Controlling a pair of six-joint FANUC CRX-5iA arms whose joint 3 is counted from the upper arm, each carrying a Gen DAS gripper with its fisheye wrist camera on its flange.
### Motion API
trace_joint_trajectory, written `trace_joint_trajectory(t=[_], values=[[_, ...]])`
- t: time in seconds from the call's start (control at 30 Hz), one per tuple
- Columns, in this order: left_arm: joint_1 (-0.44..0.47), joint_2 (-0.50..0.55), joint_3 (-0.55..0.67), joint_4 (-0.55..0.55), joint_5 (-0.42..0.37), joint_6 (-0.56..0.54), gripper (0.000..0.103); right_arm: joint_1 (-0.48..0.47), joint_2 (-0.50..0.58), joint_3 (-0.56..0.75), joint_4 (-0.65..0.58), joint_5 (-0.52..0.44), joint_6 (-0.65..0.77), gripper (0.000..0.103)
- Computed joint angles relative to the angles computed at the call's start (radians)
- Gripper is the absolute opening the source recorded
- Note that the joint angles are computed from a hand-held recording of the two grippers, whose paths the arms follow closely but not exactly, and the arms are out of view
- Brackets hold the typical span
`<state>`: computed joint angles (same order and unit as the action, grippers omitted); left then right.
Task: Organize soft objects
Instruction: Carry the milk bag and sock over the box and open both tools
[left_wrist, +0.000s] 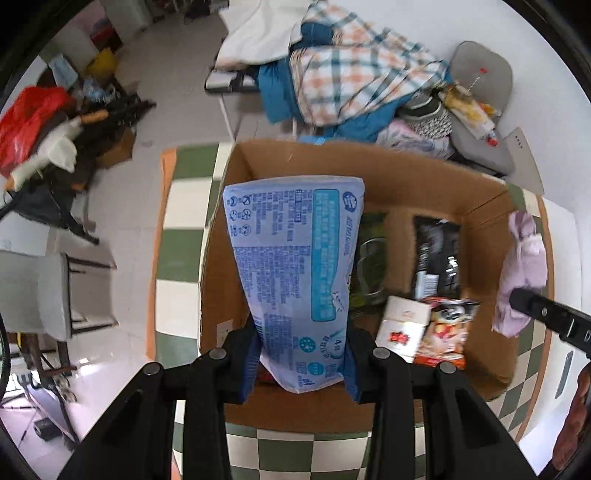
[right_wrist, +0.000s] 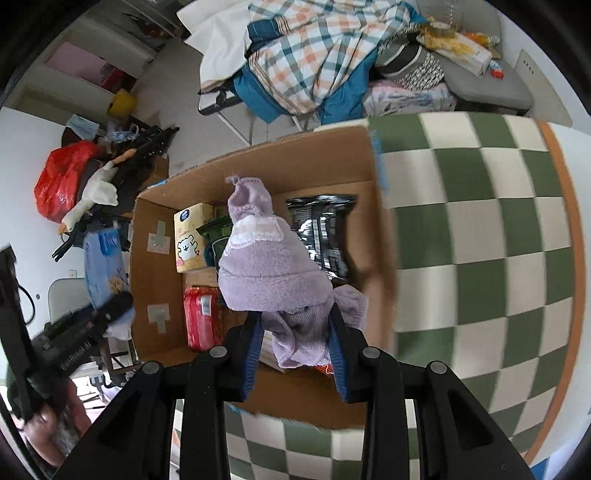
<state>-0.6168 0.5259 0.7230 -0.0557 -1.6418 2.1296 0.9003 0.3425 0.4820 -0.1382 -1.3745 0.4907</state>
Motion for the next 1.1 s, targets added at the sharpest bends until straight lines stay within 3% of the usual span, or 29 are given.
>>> trace_joint_trajectory(t=[0.23,0.47,0.57,0.7,0.8,0.9,1.03,1.1], values=[[0.05,-0.012,-0.128,0.063,0.048,-0.019,0.035,-0.004,0.184,0.181,-0.015,-0.029,-0.004,0.035],[0.062,0.008,-0.131,0.073,0.033,-0.048,0.045,-0.017,0.31,0.315,-0.026,-0.073,0.011,0.036],[0.058,0.023,-0.116,0.072,0.017,-0.053,0.048,-0.026,0.347,0.355,-0.047,-0.085,0.025,0.041],[0.063,0.015,-0.135,0.088,0.037,-0.044,0.054,-0.023,0.402,0.434,-0.043,-0.136,0.047,0.06],[0.077,0.001,-0.165,0.133,0.065,-0.034,0.064,-0.017,0.409,0.449,-0.024,-0.142,0.06,0.075],[0.079,-0.009,-0.172,0.145,0.082,-0.017,0.072,-0.015,0.401,0.445,-0.01,-0.15,0.062,0.079],[0.068,-0.016,-0.154,0.125,0.079,0.001,0.094,-0.003,0.364,0.405,0.027,-0.156,0.069,0.098],[0.056,-0.016,-0.125,0.093,0.065,0.006,0.095,0.004,0.339,0.375,0.045,-0.158,0.072,0.098]])
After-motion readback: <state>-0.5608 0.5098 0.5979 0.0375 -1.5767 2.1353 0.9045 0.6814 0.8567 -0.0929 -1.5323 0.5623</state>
